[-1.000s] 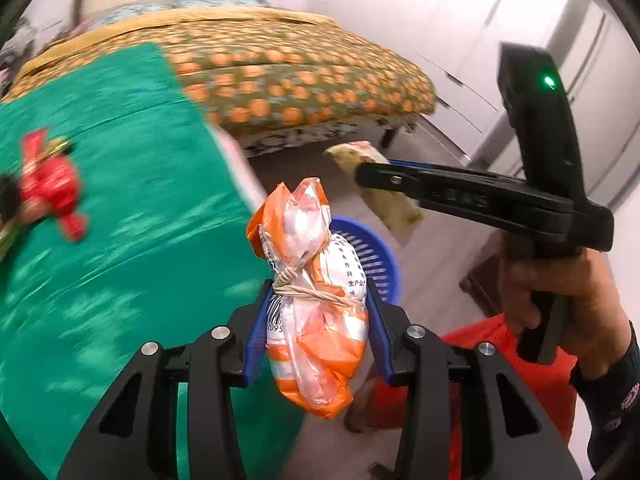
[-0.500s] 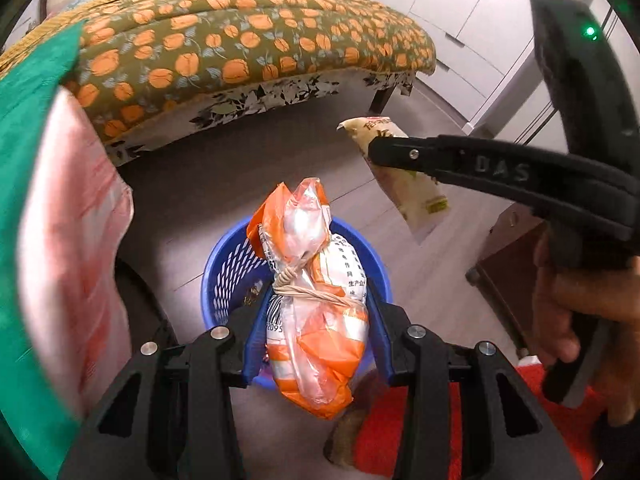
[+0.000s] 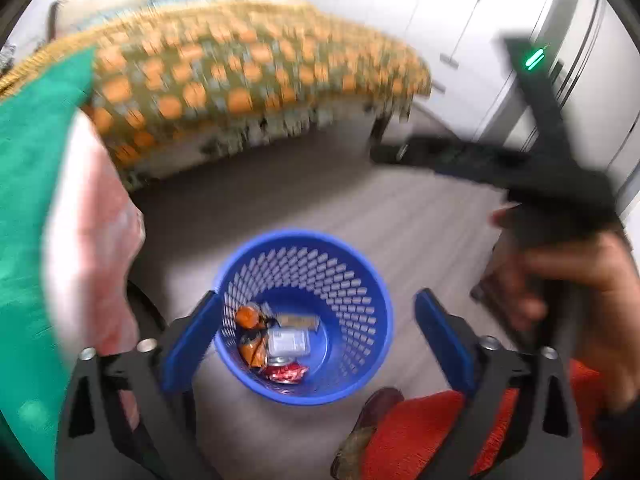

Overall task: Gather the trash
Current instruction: 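Open both grippers over the blue wastebasket to drop the snacks, then move both tools back over the cloth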

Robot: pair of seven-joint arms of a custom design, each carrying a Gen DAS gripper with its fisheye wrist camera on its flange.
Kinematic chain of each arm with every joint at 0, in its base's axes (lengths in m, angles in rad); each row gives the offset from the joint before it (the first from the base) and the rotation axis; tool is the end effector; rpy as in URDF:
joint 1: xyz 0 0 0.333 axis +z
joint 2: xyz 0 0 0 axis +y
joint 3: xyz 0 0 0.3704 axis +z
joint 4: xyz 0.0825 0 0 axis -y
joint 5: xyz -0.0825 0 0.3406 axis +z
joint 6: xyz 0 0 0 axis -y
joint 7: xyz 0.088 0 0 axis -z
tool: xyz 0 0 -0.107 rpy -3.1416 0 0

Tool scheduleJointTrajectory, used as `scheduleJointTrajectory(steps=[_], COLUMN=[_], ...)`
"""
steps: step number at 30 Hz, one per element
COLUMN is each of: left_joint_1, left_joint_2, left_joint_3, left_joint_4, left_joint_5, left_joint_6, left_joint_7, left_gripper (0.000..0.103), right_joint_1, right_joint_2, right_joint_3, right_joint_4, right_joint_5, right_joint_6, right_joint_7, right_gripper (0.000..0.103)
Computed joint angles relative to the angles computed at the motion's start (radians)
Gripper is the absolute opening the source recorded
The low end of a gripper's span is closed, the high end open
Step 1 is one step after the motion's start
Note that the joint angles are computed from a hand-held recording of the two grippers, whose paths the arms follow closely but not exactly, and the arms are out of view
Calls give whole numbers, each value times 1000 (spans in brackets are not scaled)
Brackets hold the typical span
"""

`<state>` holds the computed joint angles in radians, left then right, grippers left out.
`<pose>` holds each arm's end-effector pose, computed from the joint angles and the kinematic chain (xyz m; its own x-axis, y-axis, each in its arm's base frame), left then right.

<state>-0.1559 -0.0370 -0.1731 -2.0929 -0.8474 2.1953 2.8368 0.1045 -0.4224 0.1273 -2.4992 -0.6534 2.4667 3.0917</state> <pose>0.4796 -0.1930 0.5367 -0.9111 -0.3423 0.2297 -0.4082 0.6717 -0.6182 0.3719 0.0959 0.5444 -0.6970 -0.6933 -0.1831 -0.4920 0.6481 -0.5813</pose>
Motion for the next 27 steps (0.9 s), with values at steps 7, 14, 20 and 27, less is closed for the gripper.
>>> scheduleJointTrajectory(steps=[7, 14, 20, 27], left_joint_1=[97, 222, 348, 468], left_joint_2=[-92, 15, 149, 322], left_joint_3=[106, 167, 177, 162], left_joint_4=[16, 158, 328, 550], left_joint_5=[-68, -7, 63, 139], left_joint_6=[-78, -108, -153, -99], left_joint_7=[145, 91, 60, 27], left_gripper=[98, 98, 98, 98], right_joint_1=[45, 162, 289, 390], right_joint_2=[50, 220, 483, 783], right_joint_3=[98, 163, 151, 106], right_joint_4=[115, 325, 625, 1038], right_joint_5=[-120, -238, -234, -138], right_joint_6=[-188, -252, -187, -225], right_joint_7=[14, 79, -62, -311], right_gripper=[90, 90, 90, 90])
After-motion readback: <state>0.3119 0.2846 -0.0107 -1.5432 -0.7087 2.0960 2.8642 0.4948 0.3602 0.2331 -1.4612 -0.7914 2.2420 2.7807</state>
